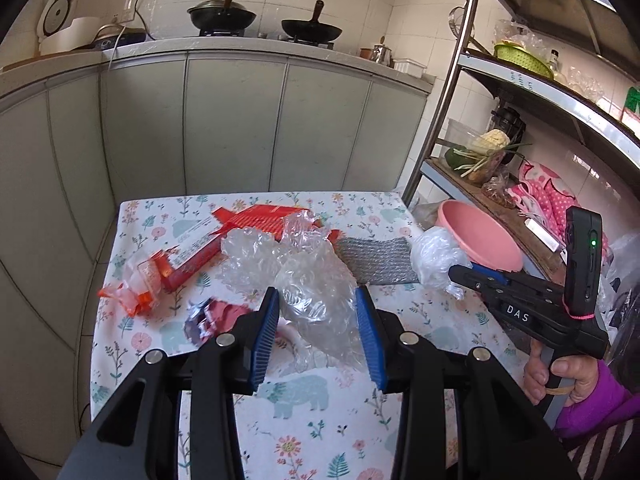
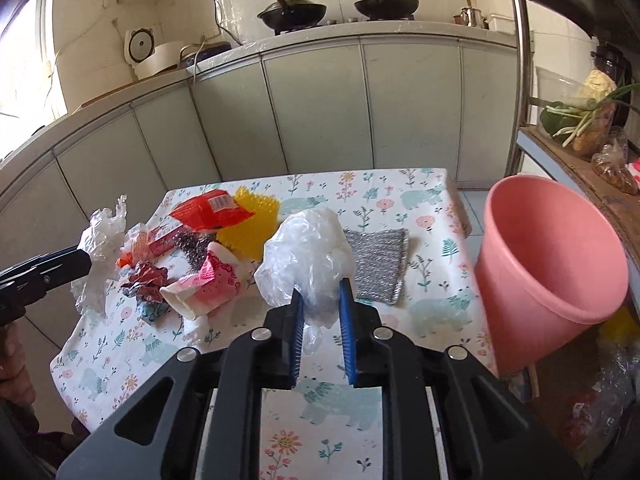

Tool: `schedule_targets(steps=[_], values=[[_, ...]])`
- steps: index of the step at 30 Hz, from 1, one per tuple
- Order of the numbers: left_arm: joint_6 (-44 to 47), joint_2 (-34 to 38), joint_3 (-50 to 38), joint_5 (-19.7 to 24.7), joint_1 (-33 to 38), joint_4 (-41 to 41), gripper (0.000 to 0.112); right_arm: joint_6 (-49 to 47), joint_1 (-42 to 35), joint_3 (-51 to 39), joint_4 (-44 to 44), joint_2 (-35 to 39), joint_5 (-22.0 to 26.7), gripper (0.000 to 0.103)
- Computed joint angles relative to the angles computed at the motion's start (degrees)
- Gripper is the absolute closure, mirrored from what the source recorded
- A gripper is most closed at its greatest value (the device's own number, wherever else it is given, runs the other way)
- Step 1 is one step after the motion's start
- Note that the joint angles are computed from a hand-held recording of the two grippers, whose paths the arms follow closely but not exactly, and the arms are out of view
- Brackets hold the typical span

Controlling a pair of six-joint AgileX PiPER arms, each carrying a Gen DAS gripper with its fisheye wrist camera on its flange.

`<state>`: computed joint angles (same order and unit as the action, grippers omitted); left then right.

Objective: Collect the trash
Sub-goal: 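Carry both items over the pink bucket and open both tools to drop them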

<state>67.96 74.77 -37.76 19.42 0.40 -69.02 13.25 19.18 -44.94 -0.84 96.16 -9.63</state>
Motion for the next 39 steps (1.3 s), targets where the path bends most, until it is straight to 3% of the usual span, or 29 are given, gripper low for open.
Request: schedule_targets(steps=[4,14,18,23,31,35,39], values=[[-0.26,3.10,-3.87,-1.58,-6.32,-1.37,0.074,-5.86,-3.62,2.55,6.97,-2.84,-1.42,0.086],[-5.36,16.75,-21.01,-5.92,-22.80,2.04,0.074,-7.35,-17.35,5.08,10.25,-4.46,-3.85,0.086],[-14.50,24.86,-31.33,-5.67,-27.61,10.07,0.074,-1.62,-22.36,2.93,3.92,-1.89,-3.66,0.086],[-30.93,35.50,-45.03,-4.69,-32.69,26.69,0.074,6.11,-26.73,0.24,-5.12,1.96,-3.30,0.086],[-51.20,53.26,-68.95,4.42,-36.60,45.88,0.074,7.64,-28.97,-3.09,-7.39,6.42,-1.54,0.086],[-54.71,60.69,-79.49,10.49,-36.92,47.63,0.073,8.36,-29.47,-4.18,-8.11,8.45,-1.06,0.086],[-57.41,64.85,-84.91,12.93,-37.32,49.65,0.071,3.44,-29.55,-4.77,-2.77,9.87,-1.28,0.084]])
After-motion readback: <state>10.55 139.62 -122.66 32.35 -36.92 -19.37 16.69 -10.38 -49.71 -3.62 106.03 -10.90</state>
